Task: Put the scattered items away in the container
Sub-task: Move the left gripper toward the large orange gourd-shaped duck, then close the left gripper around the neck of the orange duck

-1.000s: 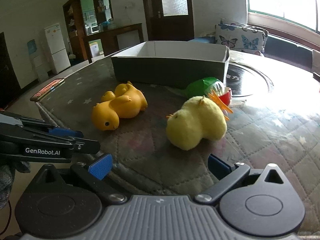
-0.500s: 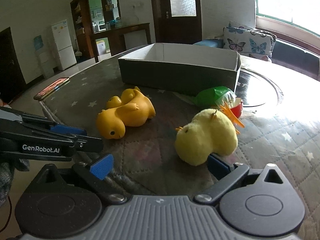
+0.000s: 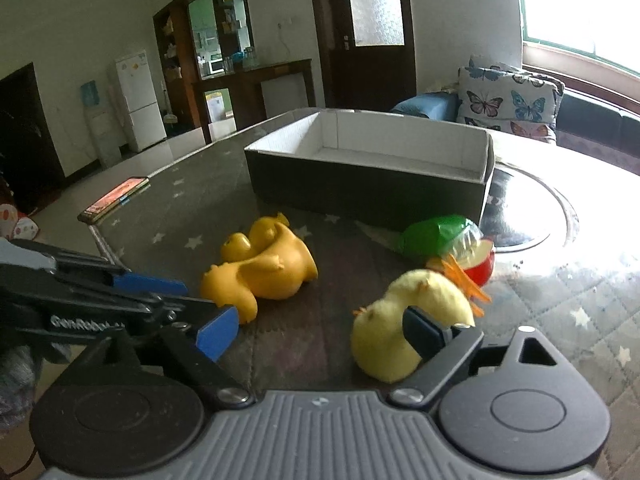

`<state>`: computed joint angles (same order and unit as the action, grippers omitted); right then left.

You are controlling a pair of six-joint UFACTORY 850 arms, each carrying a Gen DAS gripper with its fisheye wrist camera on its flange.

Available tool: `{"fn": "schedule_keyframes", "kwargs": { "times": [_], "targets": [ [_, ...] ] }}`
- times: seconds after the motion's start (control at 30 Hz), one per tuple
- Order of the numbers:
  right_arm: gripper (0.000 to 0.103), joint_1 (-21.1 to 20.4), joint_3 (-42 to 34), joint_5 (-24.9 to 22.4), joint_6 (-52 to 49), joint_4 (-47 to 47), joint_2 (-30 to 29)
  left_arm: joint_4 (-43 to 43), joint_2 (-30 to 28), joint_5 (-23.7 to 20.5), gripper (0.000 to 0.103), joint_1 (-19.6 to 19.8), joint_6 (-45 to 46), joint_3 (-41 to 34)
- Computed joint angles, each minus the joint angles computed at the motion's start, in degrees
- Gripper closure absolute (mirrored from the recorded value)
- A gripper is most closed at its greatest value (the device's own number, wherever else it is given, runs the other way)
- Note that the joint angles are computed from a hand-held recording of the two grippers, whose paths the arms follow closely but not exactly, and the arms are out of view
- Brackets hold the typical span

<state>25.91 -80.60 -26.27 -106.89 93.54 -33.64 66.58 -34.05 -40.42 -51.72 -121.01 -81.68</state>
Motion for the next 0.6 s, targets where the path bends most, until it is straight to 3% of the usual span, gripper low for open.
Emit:
{"fn": "schedule_keyframes", "kwargs": {
  "times": [0.27,0.6],
  "targets": [
    [0.015,0.8,-4.8,-0.7,4.6,-4.9,-2.9,1.9,1.0,0.6,0.062,1.0,-3.5,1.7],
    [0.024,1.1,-12.8,-4.0,18.9,-16.6,-8.0,8.2,3.3,3.7,0.062,2.1,-10.1,5.7]
  ]
}}
